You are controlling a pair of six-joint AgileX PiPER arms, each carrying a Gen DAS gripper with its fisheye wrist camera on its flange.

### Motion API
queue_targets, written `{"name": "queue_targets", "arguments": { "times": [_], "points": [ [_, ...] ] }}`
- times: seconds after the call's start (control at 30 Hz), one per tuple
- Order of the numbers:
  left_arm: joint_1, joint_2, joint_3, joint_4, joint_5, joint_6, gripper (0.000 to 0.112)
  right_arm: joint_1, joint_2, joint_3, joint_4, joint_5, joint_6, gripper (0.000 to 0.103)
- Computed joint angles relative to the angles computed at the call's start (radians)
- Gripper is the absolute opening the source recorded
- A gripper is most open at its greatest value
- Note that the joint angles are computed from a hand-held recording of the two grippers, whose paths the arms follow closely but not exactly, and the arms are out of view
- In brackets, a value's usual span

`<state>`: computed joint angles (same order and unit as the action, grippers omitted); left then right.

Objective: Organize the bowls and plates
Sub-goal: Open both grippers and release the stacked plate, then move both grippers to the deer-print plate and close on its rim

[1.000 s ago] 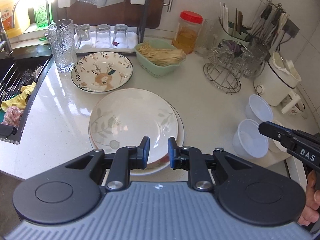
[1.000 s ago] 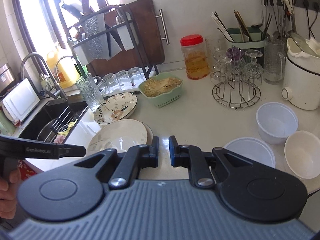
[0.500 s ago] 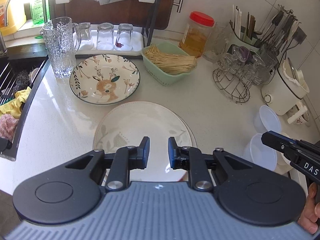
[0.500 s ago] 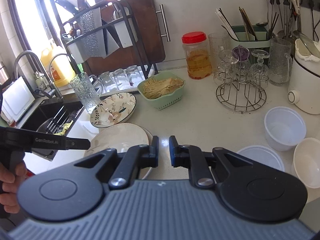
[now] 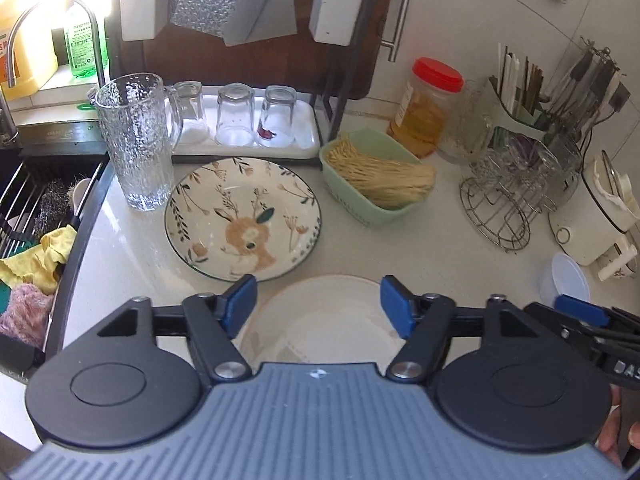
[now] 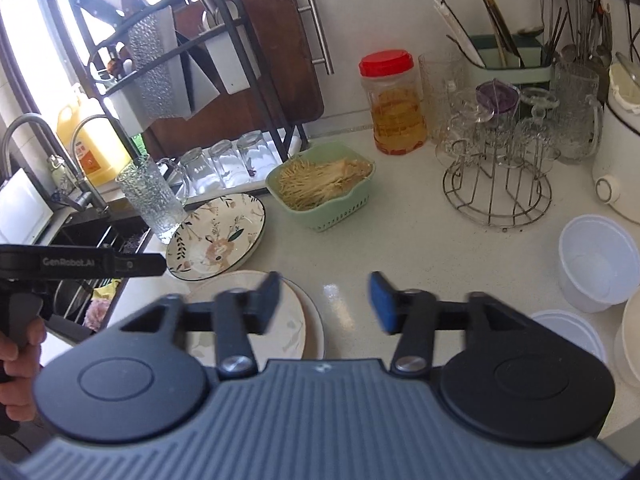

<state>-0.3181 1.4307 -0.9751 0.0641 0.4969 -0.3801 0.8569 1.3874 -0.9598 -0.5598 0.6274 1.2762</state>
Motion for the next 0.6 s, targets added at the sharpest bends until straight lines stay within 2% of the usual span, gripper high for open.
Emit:
{"name": "queue_targets", "arguments": {
  "times": [0.03, 0.27, 0.47, 0.5, 0.53, 0.6],
  "points": [
    [0.017, 0.011, -0.007, -0.019, -0.003, 0.025, 0.077, -0.002, 0.014, -0.009, -0.009, 0.001, 0.015, 0.089],
    [0.128, 0.083, -0.037, -0.180, -0.021, 0.224, 0.077, -0.073, 0.083, -0.046, 0.113, -0.070, -0.056, 0.089],
    [0.203, 0.128, -0.040, -0.295, -0.025, 0.371, 0.077, -0.094, 0.154, -0.106, 0.230, -0.095, -0.162, 0.088],
    [0.217, 0.139, -0.039, -0.315, -0.028, 0.396, 0.077, -0.096, 0.169, -0.121, 0.253, -0.097, -0.194, 0.084],
    [0.228, 0.150, -0.039, -0.332, -0.030, 0.416, 0.077, -0.098, 0.187, -0.139, 0.278, -0.094, -0.229, 0.077],
    [0.251, 0.183, -0.051, -0.366, -0.023, 0.450, 0.076, -0.107, 0.228, -0.177, 0.330, -0.091, -0.291, 0.070]
  ]
}}
